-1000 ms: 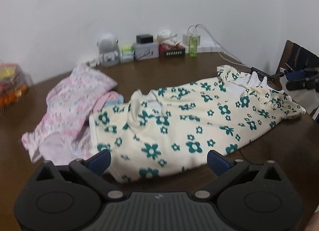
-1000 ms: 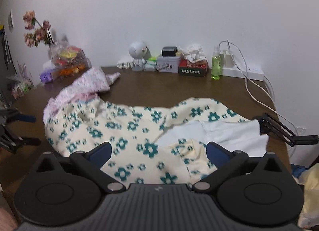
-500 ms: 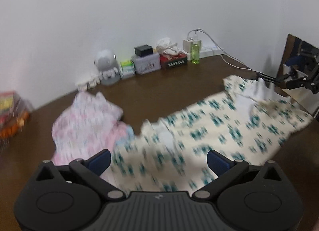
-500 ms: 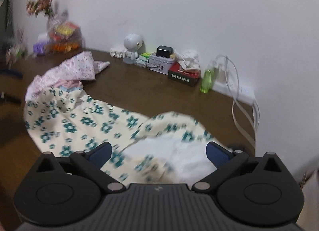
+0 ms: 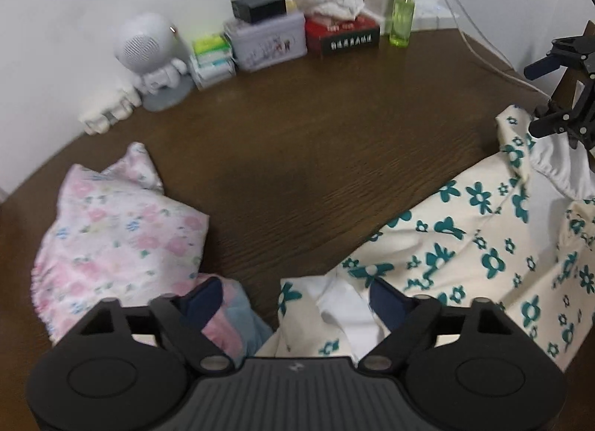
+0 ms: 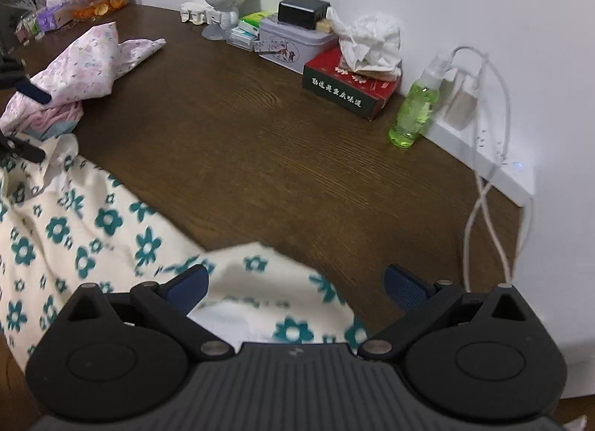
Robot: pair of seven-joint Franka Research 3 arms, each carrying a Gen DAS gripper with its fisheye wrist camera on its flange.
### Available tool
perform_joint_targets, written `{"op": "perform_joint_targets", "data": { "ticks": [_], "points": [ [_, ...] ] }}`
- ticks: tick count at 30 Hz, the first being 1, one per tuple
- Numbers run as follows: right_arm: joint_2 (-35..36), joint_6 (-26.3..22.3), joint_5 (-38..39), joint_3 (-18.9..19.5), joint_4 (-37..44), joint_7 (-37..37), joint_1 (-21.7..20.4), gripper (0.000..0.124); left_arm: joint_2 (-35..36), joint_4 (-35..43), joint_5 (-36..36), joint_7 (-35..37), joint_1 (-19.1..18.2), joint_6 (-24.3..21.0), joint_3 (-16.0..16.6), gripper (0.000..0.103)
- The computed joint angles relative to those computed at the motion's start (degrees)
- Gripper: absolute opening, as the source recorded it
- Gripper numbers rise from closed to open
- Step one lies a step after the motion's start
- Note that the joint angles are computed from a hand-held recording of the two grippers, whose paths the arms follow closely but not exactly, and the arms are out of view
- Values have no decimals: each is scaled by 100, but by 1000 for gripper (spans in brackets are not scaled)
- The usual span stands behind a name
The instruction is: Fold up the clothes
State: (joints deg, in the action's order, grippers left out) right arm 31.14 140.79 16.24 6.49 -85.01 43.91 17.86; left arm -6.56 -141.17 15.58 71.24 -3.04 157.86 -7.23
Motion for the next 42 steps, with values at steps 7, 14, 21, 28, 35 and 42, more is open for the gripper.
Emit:
{"op": "perform_joint_targets", "data": {
  "ticks": [7, 14, 21, 28, 35, 42],
  "points": [
    [598, -557, -66, 2, 743, -39, 62, 85, 441, 236, -617, 868, -73, 8, 29, 52],
    [731, -884, -124, 13, 923, -173, 72, 57, 485, 245, -1417, 1591, -64, -85, 12, 35],
    [466, -750, -146, 53, 481, -443, 101, 23, 456, 178, -1152, 1302, -53, 95, -32, 6],
    [-545, 574, 407, 329, -1034, -1324, -133, 8, -239, -379, 730, -220, 95, 724, -208, 5],
    [-2795, 1707, 4070, 1090, -3611, -4861, -982, 8, -2204, -1627, 2843, -2089, 542, 1015, -1292, 4],
    [-4036, 2386, 6368, 666, -5562, -6850, -341, 10, -2569, -2423, 2700, -2845, -38, 866, -1735, 6]
  ]
}}
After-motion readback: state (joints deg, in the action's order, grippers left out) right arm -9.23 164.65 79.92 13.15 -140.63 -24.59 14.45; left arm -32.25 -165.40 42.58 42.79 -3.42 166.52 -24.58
